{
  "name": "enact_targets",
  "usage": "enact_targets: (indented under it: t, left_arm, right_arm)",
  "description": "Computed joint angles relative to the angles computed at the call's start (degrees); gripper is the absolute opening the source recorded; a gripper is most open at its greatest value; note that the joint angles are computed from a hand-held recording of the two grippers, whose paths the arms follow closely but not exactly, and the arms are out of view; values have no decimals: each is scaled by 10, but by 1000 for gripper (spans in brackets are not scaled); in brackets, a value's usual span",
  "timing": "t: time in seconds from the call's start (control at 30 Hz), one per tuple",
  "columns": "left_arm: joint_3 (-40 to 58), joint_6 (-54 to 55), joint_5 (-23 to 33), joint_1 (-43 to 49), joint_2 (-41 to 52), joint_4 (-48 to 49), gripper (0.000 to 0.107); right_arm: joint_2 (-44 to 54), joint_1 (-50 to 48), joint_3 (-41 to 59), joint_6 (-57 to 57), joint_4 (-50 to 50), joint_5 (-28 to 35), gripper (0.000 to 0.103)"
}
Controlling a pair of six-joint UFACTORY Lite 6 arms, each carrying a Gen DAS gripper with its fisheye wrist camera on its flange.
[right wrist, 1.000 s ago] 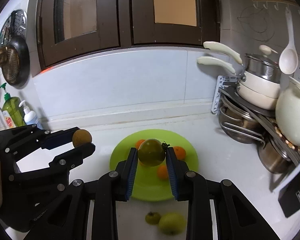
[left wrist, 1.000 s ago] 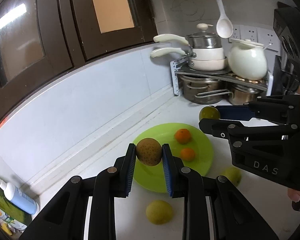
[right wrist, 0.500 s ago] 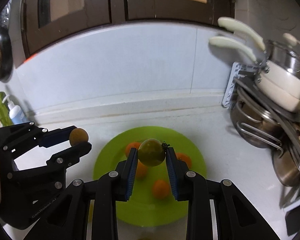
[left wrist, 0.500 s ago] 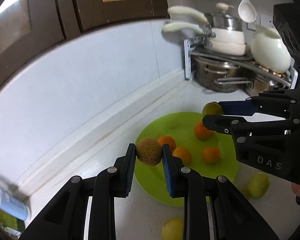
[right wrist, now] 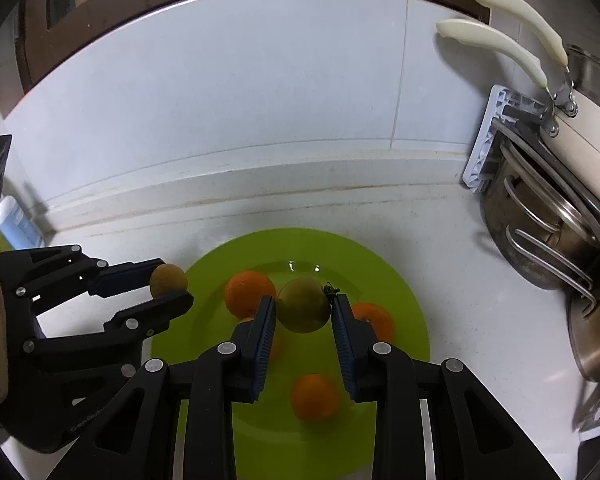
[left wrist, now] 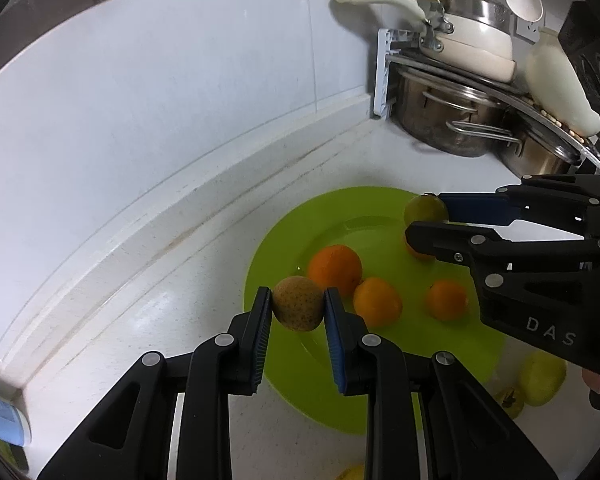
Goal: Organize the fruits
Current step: 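Open the left tool over the plate while the right tool releases the green tomato there, then withdraw both open tools from the plate toward the remaining fruit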
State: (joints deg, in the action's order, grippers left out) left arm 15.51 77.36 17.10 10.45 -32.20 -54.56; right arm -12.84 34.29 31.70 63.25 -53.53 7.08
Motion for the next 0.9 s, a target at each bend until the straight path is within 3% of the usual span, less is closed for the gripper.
enact_targets:
  t: [0.37,0.53,0.6,0.77,0.9]
  left_arm:
    - [18,25,8,1,35,-28,27]
    - [14,-11,31,14,3,12,30]
    - [10,-38,40,18,-21,37,31]
    - [4,-92,103,50,-99,95,34]
    - [0,-117,178,99,-179,121,43]
  right_arm:
    - [25,-20,15,-107,106,-18,30]
    - [2,-1,3,-18,26,-1,30]
    - [-9,3,-3,-26,36,3,30]
    - [-76,24,-30,-63,87,27,31]
    - [-150,64,-53,-35,82,79,35]
